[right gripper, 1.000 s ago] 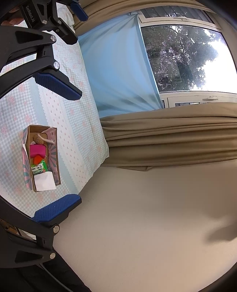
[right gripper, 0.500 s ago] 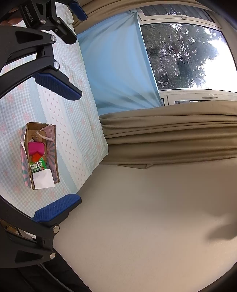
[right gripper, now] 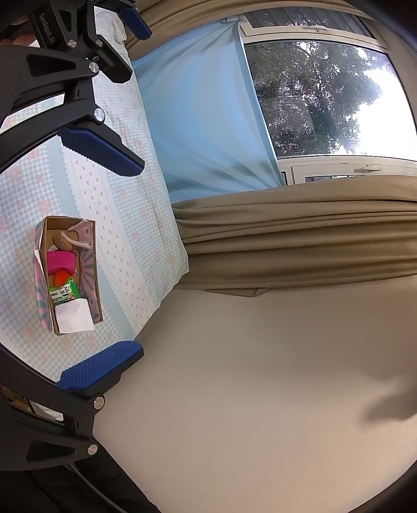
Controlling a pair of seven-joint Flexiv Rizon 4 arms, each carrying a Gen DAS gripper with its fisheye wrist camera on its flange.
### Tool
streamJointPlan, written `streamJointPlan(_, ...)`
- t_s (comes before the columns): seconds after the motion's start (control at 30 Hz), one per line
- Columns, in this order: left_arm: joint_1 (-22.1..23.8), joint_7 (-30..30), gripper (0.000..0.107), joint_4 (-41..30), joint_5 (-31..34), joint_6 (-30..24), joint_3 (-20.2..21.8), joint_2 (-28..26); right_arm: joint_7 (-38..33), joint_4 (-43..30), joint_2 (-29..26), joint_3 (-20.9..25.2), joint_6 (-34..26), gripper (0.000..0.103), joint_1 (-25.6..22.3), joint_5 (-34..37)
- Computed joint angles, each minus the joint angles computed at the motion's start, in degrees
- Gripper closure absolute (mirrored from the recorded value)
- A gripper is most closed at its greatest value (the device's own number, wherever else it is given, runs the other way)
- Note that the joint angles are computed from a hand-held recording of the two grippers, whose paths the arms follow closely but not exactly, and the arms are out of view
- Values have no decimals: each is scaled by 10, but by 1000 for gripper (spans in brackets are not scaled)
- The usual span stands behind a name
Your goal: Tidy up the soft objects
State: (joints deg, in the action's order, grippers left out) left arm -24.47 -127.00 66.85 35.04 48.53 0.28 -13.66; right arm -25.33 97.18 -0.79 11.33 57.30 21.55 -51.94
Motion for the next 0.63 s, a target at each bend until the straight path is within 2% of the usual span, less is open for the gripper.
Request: streamJointPlan(0.63,-12,-6,4,-14,28,11,6,-11,-2,-13,-12,-3,-4,1,5,11)
